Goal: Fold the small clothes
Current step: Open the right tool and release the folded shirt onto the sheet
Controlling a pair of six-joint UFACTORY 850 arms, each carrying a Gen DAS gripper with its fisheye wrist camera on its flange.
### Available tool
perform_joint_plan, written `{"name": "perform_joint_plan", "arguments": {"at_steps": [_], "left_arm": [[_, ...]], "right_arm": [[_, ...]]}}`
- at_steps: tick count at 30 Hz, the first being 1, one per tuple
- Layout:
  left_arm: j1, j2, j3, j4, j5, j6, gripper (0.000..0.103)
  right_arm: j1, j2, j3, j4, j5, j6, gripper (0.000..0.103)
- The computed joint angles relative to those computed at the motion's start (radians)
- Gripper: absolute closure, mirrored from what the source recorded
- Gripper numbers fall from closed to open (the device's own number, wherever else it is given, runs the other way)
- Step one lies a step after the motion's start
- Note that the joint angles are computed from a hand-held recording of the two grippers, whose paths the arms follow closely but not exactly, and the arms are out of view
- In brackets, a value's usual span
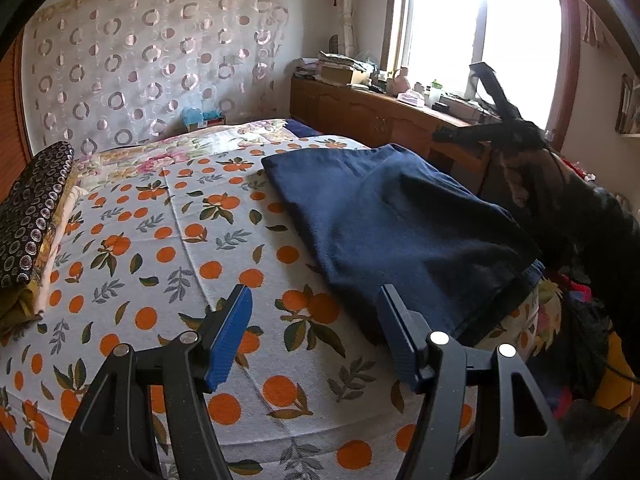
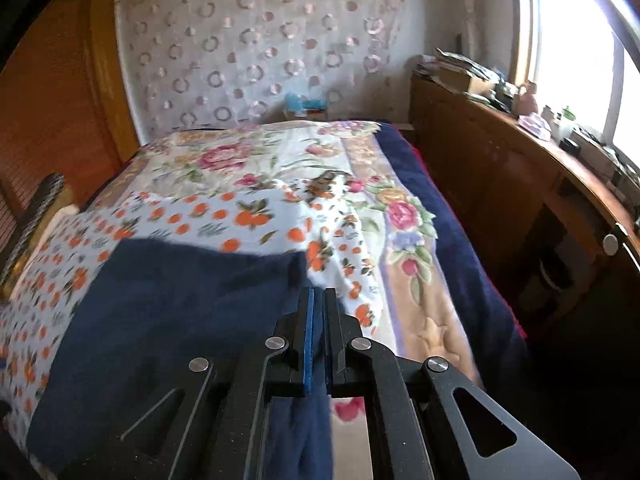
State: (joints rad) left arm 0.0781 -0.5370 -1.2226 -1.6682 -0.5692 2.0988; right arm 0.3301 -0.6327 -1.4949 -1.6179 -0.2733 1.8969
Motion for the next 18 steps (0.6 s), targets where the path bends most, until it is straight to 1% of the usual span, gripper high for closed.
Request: {"name": "perform_joint_plan", "arguments": {"at_steps": [2, 4, 5, 6, 7, 10, 14, 16, 18], "left_arm": [[-0.003, 0.001, 0.002, 0.007, -0.001, 0.0, 0.037], [-0.006, 0.001, 0.004, 0.007, 0.002, 0.001, 0.037], [-0.008, 0.001, 0.004, 0.007, 0.002, 0.002, 0.037], [-0.009, 0.001, 0.005, 0.008, 0.002, 0.003, 0.037], [-0.011, 0.001, 0.005, 0.011, 0.003, 0.002, 0.037], [-0.016, 0.0, 0.006, 0.021, 0.011, -0.003, 0.037], [-0.026, -0.003, 0.003, 0.053, 0.015, -0.028, 0.037], [-0.029, -0.006, 0.001, 0.07, 0.011, -0.041, 0.037], [-0.036, -0.007, 0.001, 0.078, 0.023, -0.052, 0.037]], "right_arm": [[0.016, 0.05, 0.081, -0.128, -0.003, 0.12, 0.092], [0.031, 0.097, 0.155, -0.215, -0.002, 0.201, 0.08], [0.032, 0.113, 0.186, -0.263, 0.018, 0.247, 0.071], [0.032, 0.12, 0.196, -0.268, 0.035, 0.256, 0.07], [0.038, 0.138, 0.223, -0.268, 0.035, 0.262, 0.07], [0.055, 0.182, 0.3, -0.312, 0.019, 0.312, 0.069], [0.094, 0.237, 0.372, -0.269, -0.018, 0.272, 0.069], [0.114, 0.257, 0.4, -0.298, -0.039, 0.297, 0.063], [0.134, 0.276, 0.418, -0.349, -0.051, 0.348, 0.049]]}}
